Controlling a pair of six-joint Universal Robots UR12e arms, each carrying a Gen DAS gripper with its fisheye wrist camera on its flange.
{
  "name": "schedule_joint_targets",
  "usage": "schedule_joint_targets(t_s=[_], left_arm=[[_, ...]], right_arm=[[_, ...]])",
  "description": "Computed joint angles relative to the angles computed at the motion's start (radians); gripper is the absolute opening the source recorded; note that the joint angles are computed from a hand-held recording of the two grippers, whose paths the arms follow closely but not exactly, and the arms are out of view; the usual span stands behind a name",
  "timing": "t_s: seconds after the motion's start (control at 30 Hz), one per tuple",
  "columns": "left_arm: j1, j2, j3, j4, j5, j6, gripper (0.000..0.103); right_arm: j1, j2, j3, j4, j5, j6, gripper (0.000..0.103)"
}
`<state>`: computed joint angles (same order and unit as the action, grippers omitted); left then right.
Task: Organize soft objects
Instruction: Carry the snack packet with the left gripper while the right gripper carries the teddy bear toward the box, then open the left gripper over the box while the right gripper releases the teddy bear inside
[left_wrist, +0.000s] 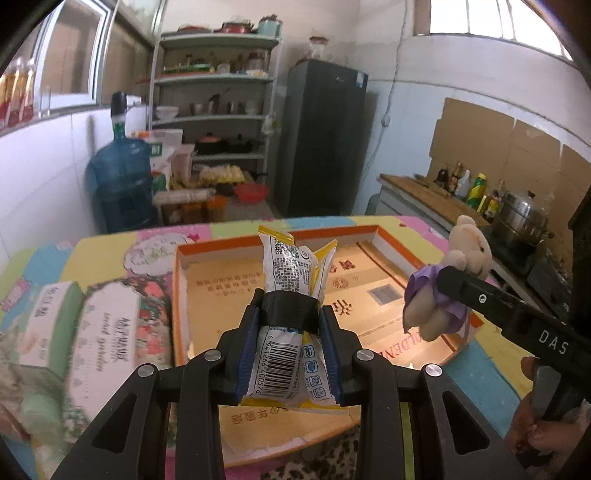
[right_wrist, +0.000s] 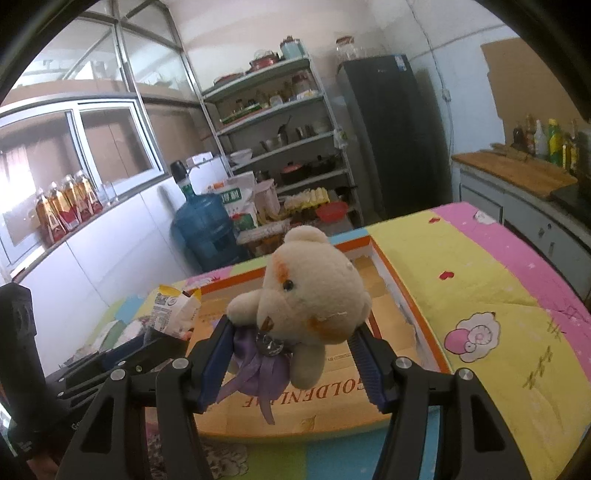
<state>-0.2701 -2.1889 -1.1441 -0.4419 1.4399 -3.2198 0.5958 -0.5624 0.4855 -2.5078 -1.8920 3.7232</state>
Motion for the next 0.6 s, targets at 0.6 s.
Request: schedule_joint_targets(t_s=[0.6], left_arm=[[-0.001, -0.072, 0.104, -0.160, -0.010, -0.040, 0.035]], right_arm=[[-0.029, 0.043, -0.071, 0.162, 0.091, 0.047, 0.066]])
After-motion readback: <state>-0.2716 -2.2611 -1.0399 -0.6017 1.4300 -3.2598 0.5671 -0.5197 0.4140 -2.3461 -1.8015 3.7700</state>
